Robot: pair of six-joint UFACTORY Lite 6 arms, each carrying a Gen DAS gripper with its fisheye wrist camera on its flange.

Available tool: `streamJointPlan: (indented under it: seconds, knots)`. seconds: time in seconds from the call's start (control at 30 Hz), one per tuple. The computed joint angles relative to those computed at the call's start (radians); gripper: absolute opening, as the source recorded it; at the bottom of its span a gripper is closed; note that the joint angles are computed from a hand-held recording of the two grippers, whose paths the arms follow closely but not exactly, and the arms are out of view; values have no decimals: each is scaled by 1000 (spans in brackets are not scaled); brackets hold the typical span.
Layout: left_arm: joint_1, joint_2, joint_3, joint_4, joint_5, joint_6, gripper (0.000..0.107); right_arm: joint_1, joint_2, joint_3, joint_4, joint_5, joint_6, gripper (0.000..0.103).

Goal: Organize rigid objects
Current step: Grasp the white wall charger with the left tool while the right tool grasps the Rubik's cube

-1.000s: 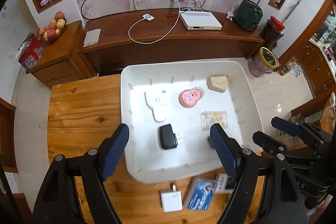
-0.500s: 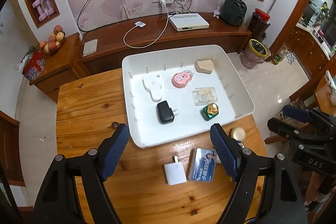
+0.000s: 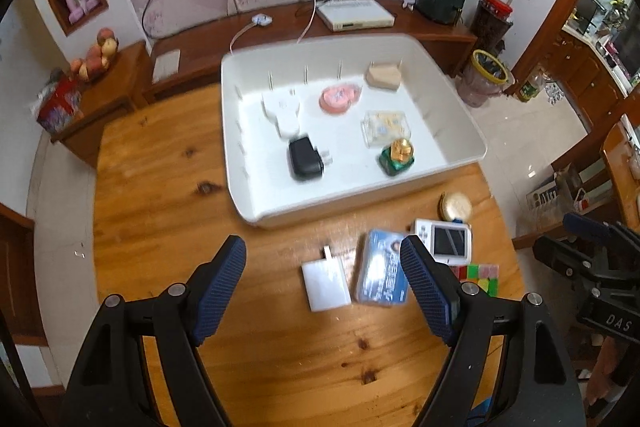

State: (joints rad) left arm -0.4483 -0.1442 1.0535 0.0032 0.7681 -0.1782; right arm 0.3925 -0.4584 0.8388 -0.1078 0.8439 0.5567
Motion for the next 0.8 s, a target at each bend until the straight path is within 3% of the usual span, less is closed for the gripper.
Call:
streamJointPlan:
  seconds: [0.3, 0.53, 0.8]
  knots:
    - [13, 88, -178, -78, -151, -40, 82, 14, -53, -229, 37, -74, 71, 71]
    - [61, 241, -183, -134, -228, -53, 82, -15, -50, -360, 85, -150, 75, 71]
    - [81, 364, -157, -205, -260, -37, 82, -59, 22, -382, 144, -216, 12, 71]
